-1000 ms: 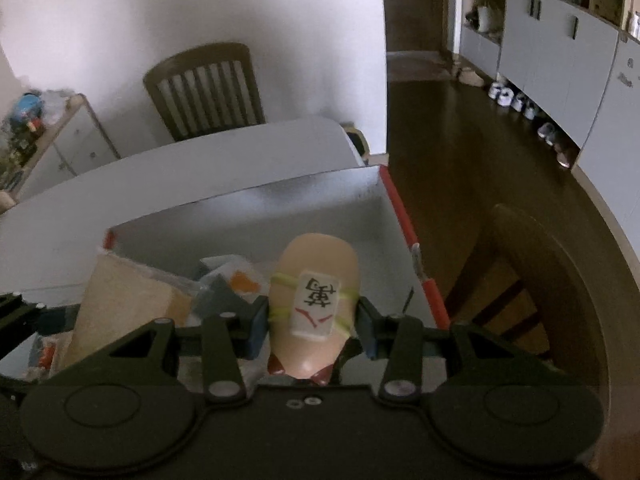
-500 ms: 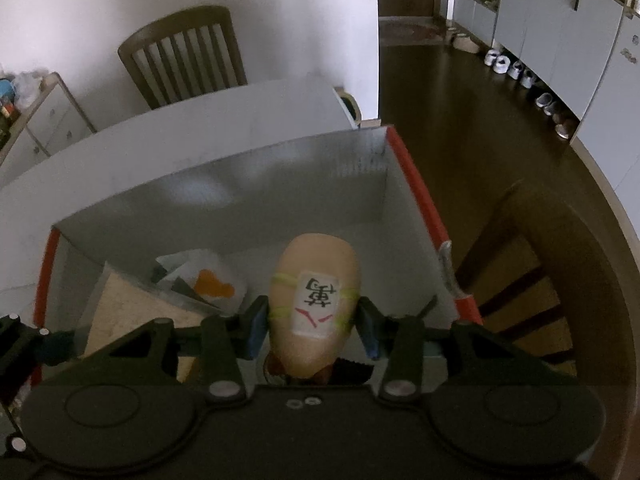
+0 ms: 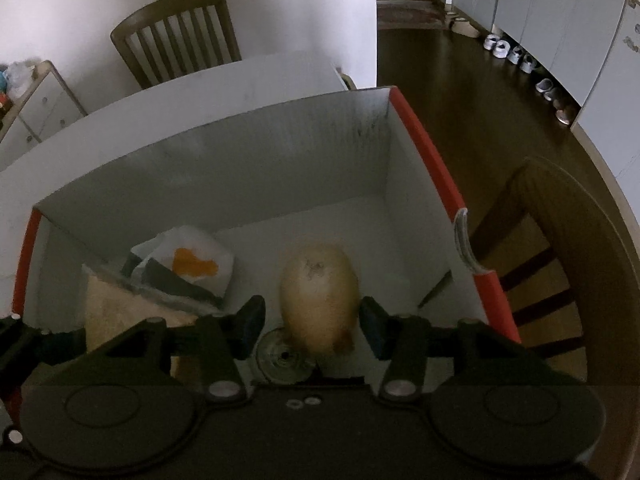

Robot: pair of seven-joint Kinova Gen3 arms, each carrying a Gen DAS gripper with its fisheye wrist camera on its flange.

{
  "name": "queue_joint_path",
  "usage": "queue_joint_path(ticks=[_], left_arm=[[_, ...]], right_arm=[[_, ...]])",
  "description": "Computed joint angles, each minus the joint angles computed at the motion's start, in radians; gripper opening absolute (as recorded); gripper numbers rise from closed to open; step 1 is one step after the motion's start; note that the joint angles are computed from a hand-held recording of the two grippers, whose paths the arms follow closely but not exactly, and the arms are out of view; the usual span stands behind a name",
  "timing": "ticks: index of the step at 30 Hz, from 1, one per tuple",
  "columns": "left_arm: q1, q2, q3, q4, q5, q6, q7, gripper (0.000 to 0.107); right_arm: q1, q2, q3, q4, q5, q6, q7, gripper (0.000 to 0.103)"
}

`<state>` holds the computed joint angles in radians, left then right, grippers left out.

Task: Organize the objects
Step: 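Carry bread bag in left tool and figurine in right tool into red box, then open left tool releasing bread bag while right tool releases figurine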

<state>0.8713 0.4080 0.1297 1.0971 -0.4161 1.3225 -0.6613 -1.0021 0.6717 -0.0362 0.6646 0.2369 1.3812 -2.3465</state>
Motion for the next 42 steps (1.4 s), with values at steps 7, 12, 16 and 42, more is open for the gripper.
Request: queue_joint_path(ticks=[7, 12, 16, 42], left_arm=[[-0.007, -0.041, 0.007, 0.062, -0.002, -0.062, 0.047, 0.076], [0.009, -0.053, 0.012, 0.070, -0.034, -0.061, 0.077, 0.076], [0.001, -0.084, 0.021, 0.103, -0.030, -0.091, 0.109, 0.076], [-0.017, -0.374, 0.198, 0.349, -0.207, -0.146, 0.297, 0.076]], right_arm=[[-0.009, -0.046, -0.004, 0.055, 0.014, -0.033, -0.005, 0.056], [-0.018, -0.088, -0.012, 0.092, 0.036, -0.053, -0.008, 0.071], [-0.010, -0.136, -0.029, 0.140, 0.035, -0.089, -0.015, 0.071], [-0.172, -0.276, -0.081, 0.195, 0.201, -0.123, -0.158, 0.082]])
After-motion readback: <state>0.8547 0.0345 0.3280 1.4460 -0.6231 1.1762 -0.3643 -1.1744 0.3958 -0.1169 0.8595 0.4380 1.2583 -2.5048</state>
